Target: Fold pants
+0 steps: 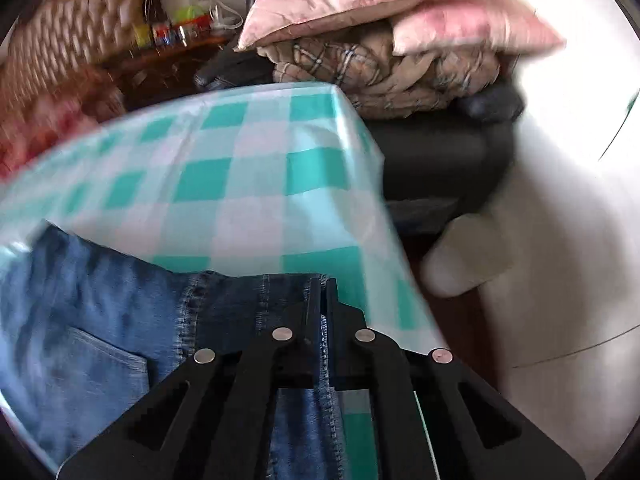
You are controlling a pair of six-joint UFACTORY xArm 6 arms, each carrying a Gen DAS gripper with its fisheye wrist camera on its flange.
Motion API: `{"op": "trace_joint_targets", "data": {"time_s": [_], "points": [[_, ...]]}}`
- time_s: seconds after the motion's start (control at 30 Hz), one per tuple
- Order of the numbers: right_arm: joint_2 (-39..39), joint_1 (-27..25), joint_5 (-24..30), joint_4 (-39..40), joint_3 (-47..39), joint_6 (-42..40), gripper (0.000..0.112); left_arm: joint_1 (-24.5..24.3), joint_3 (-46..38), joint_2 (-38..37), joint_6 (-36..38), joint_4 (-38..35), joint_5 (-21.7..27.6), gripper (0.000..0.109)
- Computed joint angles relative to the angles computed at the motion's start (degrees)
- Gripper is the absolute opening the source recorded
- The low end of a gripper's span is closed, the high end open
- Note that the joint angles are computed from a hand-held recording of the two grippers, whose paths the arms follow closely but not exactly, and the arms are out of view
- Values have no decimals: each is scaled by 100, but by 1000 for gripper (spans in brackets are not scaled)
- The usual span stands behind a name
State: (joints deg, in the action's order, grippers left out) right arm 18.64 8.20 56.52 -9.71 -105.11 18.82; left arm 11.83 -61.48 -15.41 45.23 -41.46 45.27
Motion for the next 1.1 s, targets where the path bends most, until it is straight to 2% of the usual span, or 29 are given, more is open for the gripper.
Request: {"op": "trace_joint_targets", "data": {"time_s": [0.1,0.17,0.2,0.23,0.27,0.3,0.33,0.37,0.5,0.57,0.6,0.63,0.67,0.7,0.8,0.9,0.97,1.03,1.07,1.1], "points": [[-392,-220,-55,-402,421,721,0,-931,99,-28,-105,183,29,54],[-1021,-418,-448,-111,1119,867,1,-1413,-117,142,-92,71,305,54],[-1392,-476,-608,106,1515,855,12,-1604,-169,211,-74,16,260,54],[-1651,-471,-553,174,1748,907,18,-1852,-149,261,-1,-64,-5,54],[-1911,-446,-517,185,2017,969,40,-2107,-91,311,168,-168,-363,54],[-2370,-387,-573,325,2526,1042,72,-2246,-94,371,300,-255,-519,54],[-2685,-348,-717,431,2911,1168,80,-2383,-104,466,431,-352,-697,54],[-2980,-277,-751,448,3263,1380,82,-2551,-51,537,485,-353,-999,54],[-3495,-77,-853,502,3994,1700,79,-2941,331,539,675,-69,-1787,54],[-3552,-68,-1073,633,4188,1698,79,-3099,547,556,387,552,-2167,53],[-3497,-66,-1119,743,4203,1677,71,-3126,625,545,267,830,-2267,38],[-3440,-53,-1177,848,4205,1626,66,-3137,666,541,270,949,-2326,35],[-3396,-53,-1246,928,4206,1539,45,-3197,775,516,297,1078,-2554,34],[-3299,-26,-1240,944,4150,1495,14,-3233,885,455,175,1304,-2703,29],[-3301,77,-1176,663,4104,1734,13,-3306,1015,355,166,1736,-3007,26],[-3619,102,-1288,751,4252,1793,13,-3479,1096,287,393,1744,-3413,47],[-3701,121,-1220,757,4258,1822,13,-3592,985,413,538,1679,-3406,47],[-3720,127,-1172,722,4256,1805,13,-3673,951,578,395,1986,-3573,45],[-3722,100,-1183,763,4269,1791,13,-3669,872,685,247,2238,-3455,45],[-3710,78,-1189,788,4276,1771,13,-3675,878,687,162,2390,-3365,39]]}}
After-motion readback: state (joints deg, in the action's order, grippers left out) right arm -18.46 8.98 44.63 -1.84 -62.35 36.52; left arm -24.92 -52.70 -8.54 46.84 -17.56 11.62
